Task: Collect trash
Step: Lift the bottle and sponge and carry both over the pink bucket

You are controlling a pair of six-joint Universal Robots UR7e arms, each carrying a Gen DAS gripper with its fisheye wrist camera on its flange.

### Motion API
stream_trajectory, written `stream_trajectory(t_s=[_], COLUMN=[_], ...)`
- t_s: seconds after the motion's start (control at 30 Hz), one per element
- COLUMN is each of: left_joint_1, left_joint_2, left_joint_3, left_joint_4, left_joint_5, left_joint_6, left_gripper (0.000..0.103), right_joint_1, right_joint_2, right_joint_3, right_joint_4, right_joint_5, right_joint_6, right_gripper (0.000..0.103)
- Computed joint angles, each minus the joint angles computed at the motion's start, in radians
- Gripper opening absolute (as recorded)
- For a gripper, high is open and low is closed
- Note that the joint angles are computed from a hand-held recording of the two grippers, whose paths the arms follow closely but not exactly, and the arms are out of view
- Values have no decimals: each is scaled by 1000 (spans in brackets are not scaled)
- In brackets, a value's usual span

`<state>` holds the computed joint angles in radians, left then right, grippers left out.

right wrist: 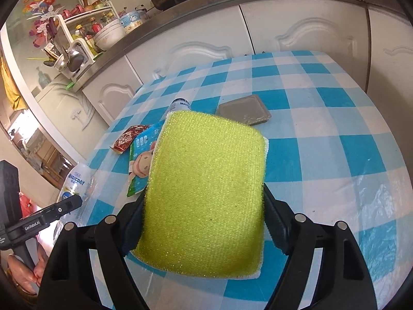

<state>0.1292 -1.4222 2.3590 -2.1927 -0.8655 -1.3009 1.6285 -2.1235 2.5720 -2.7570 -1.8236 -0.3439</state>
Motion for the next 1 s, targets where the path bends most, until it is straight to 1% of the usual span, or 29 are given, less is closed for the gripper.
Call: stream_trajectory(t_s=[0.17,0.3,0.43,0.5,0.63,0.73,0.87,1.0], left_joint_1=[-56,-101,-158,-188,-234,-261,-275,-261], left_joint_2=[-79,-162,-264,-318,-409,-468,-537,-594], left_joint_3=[41,69,84,88,87,78,66,58], left_joint_4=[54,146,318,419,608,761,927,1058], left_joint_5=[-8,-6,2,2,-8,-19,-37,-48], left_joint_6=[-68,-150,-271,-342,-473,-572,-669,-734], left_gripper=[44,44,44,44,44,44,44,44], right_joint_1=[67,154,255,307,390,443,509,565], right_joint_2=[-31,-19,24,63,154,238,370,515], right_joint_3=[13,22,23,20,5,-14,-55,-116], right_joint_4=[45,73,84,79,77,80,68,47], right_joint_5=[-24,-67,-114,-136,-150,-136,-107,-78], right_joint_6=[39,77,121,143,180,209,234,236], right_gripper=[79,79,79,79,79,80,80,80])
